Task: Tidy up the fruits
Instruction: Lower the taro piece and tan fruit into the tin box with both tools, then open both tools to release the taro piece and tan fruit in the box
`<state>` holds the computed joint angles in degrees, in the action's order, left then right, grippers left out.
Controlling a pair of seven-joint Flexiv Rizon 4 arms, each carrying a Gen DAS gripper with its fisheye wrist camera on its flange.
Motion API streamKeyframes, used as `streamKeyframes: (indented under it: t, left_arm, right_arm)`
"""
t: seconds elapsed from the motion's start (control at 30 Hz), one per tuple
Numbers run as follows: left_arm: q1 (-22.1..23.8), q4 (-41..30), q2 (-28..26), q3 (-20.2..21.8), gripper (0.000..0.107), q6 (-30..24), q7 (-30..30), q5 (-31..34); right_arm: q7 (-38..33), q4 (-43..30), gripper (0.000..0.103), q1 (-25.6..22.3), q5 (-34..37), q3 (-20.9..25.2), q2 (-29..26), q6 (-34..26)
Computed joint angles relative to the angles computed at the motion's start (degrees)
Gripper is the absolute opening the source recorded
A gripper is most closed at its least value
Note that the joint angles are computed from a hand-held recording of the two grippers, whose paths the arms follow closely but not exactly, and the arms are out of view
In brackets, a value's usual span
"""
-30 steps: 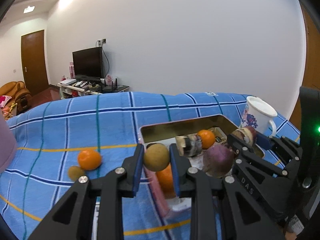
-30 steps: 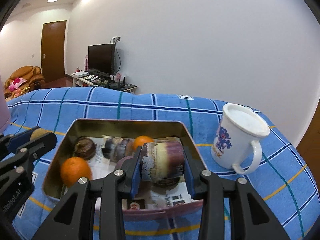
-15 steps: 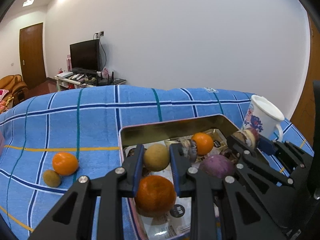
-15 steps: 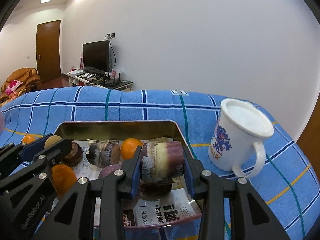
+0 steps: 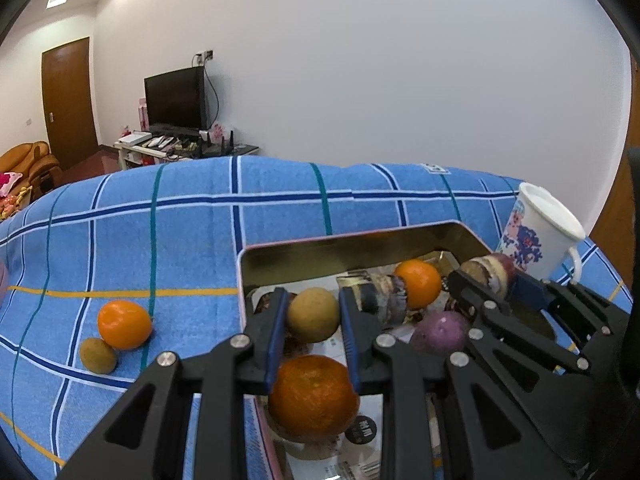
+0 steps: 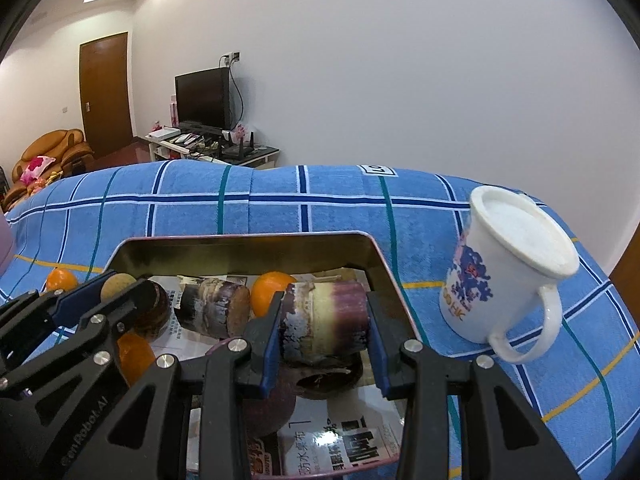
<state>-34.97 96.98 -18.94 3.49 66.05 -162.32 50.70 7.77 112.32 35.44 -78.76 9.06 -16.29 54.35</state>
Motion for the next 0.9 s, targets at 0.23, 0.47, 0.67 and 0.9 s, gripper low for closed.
streamKeyframes:
  t: [0.23,0.47,0.67,0.9]
  left_arm:
    - [0.36,0.04,-0.35,-0.17,0.027,-0.41,1.37,-1.84]
    - [-0.21,0.45,0.19,0.66,0.027,0.38,-0.81,-0.20]
    - [-1.46,0.57,1.86,0.22,0.029,-2.71,-4.58,4.87]
    - [-0.40,0.86,3.41,-2.48,0.043,-7.91,-4.70,5.38]
  right_arm:
    - [0.38,-0.28,0.039,-0.65,-2.27,-0.46,-0.50,3.54]
    - [4.88,-0.07,0.039,-2.46,-9.13,-1.05,-0.37,9.59]
    - [9.00,-0.10,0.041,-4.65,-13.35,-1.02,-0.45,13.80]
    - [11.18,-0.39,0.041,-5.81,-14.70,-0.54,-0.71,15.28]
